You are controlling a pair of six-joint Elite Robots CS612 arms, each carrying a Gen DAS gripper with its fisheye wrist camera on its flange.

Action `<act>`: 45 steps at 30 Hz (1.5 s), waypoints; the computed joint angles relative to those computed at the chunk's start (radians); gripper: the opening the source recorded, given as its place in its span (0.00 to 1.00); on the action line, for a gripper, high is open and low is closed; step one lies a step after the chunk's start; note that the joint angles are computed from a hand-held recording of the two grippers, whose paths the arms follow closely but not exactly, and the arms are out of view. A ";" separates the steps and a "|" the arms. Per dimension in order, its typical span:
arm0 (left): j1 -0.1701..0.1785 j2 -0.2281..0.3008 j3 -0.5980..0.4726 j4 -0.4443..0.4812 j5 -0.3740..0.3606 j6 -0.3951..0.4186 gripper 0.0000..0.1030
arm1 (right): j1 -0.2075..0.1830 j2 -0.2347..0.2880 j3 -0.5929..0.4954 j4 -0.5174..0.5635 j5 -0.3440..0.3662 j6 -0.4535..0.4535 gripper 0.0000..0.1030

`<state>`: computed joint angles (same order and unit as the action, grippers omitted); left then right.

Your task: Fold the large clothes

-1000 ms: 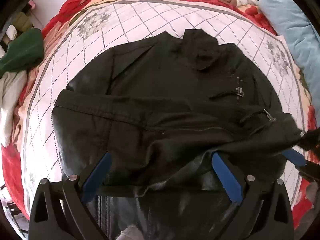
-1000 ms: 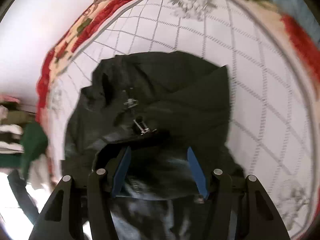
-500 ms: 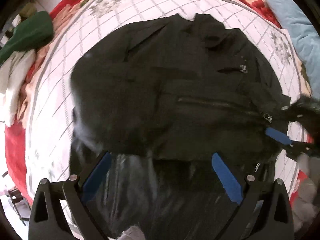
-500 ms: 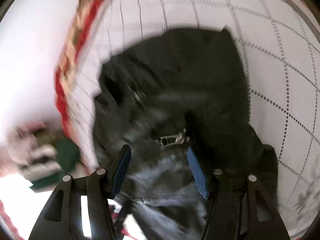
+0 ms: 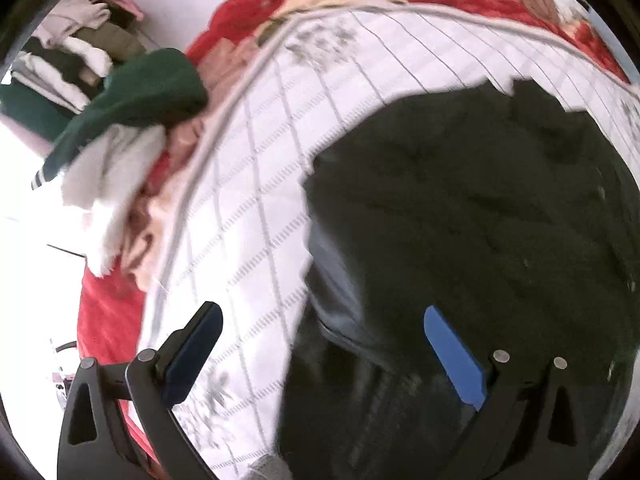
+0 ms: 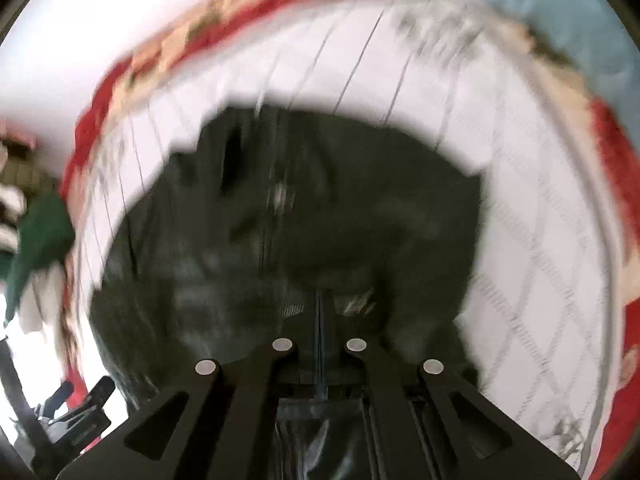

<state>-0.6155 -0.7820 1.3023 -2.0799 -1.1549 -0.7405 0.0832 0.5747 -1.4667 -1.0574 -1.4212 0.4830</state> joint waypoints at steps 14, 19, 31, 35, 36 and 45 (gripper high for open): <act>0.046 -0.010 0.021 0.056 -0.032 -0.128 1.00 | -0.045 0.014 0.106 0.242 0.294 -0.092 0.12; 0.053 -0.028 0.043 0.057 -0.027 -0.165 1.00 | -0.039 0.042 -0.019 0.075 0.190 0.026 0.00; 0.068 -0.002 0.025 0.010 -0.083 -0.141 1.00 | -0.100 0.047 0.051 0.163 0.443 0.055 0.55; 0.070 0.022 0.005 0.008 -0.089 -0.124 1.00 | -0.097 0.074 0.055 0.195 0.475 -0.016 0.56; 0.070 0.026 0.001 0.010 -0.087 -0.122 1.00 | -0.091 0.066 0.063 0.199 0.453 -0.039 0.57; 0.075 0.003 0.008 -0.009 -0.062 -0.104 1.00 | -0.037 0.027 0.007 0.046 0.200 -0.009 0.14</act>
